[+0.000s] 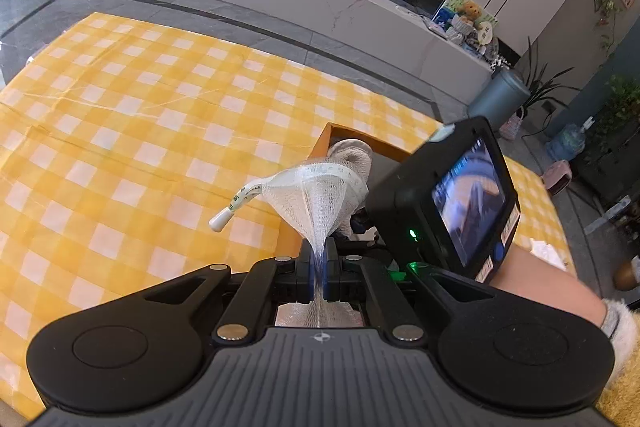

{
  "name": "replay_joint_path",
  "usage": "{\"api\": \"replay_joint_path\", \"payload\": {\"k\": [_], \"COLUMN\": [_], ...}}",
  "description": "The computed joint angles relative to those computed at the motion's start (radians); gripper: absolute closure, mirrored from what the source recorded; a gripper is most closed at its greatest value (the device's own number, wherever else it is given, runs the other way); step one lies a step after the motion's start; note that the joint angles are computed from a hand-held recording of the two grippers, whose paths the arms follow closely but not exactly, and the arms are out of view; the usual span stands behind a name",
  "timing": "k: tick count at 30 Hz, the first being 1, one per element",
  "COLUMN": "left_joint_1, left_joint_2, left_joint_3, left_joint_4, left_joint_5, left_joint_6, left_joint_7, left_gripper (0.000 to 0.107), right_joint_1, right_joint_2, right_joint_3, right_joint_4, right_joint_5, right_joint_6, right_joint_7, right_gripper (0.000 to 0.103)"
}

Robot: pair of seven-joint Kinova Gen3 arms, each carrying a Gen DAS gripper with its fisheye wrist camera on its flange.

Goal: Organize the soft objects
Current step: 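Lower the terry pad into the box and open the right tool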

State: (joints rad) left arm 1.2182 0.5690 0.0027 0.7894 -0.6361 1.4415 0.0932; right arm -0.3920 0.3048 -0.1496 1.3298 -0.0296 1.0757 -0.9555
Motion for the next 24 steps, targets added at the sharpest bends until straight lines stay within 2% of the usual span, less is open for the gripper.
{"api": "replay_joint_path", "payload": {"k": [4, 5, 7, 8, 9, 12, 16, 17, 19, 20, 21, 22, 24], "left_joint_1": [-0.002, -0.003, -0.003, -0.004, -0.004, -0.001, 0.011, 0.013, 0.014, 0.014, 0.011, 0.009, 0.010], "left_joint_2": [0.010, 0.009, 0.008, 0.005, 0.000, -0.010, -0.001, 0.002, 0.000, -0.001, 0.001, 0.004, 0.017], "left_joint_3": [0.000, -0.001, -0.001, -0.001, -0.001, -0.001, -0.009, -0.010, -0.010, -0.009, -0.006, -0.005, -0.006], "left_joint_4": [-0.024, -0.024, -0.025, -0.022, -0.015, -0.004, -0.029, -0.036, -0.035, -0.035, -0.038, -0.043, -0.065], "left_joint_5": [0.008, 0.010, 0.015, 0.018, 0.018, 0.012, -0.010, -0.013, -0.015, -0.014, -0.011, -0.008, -0.010], "left_joint_6": [0.023, 0.024, 0.026, 0.025, 0.021, 0.021, 0.060, 0.067, 0.066, 0.066, 0.069, 0.074, 0.091], "left_joint_7": [-0.019, -0.018, -0.019, -0.018, -0.014, -0.008, 0.000, -0.001, 0.000, 0.000, -0.005, -0.012, -0.034], "left_gripper": [0.103, 0.103, 0.103, 0.103, 0.103, 0.103, 0.103, 0.103, 0.102, 0.102, 0.101, 0.101, 0.101], "right_joint_1": [-0.055, -0.065, -0.072, -0.073, -0.071, -0.030, 0.042, 0.057, 0.095, 0.096, 0.078, 0.055, 0.063], "right_joint_2": [0.013, 0.007, -0.007, -0.024, -0.048, -0.093, -0.171, -0.191, -0.205, -0.196, -0.193, -0.187, -0.173], "right_joint_3": [0.018, 0.019, 0.023, 0.025, 0.026, 0.009, 0.004, 0.007, -0.005, -0.003, 0.009, 0.023, 0.002], "right_joint_4": [-0.040, -0.033, -0.014, 0.006, 0.037, 0.063, 0.115, 0.133, 0.134, 0.114, 0.103, 0.094, 0.087], "right_joint_5": [0.100, 0.123, 0.146, 0.156, 0.161, 0.112, -0.015, -0.050, -0.112, -0.119, -0.109, -0.094, -0.093], "right_joint_6": [0.059, 0.058, 0.046, 0.022, -0.018, -0.057, -0.113, -0.137, -0.152, -0.135, -0.123, -0.115, -0.111], "right_joint_7": [-0.049, -0.049, -0.070, -0.086, -0.094, -0.053, 0.004, 0.025, 0.068, 0.068, 0.051, 0.023, 0.016], "right_gripper": [0.086, 0.081, 0.057, 0.031, 0.021, 0.021, 0.021, 0.021, 0.042, 0.080, 0.103, 0.103, 0.102]}}
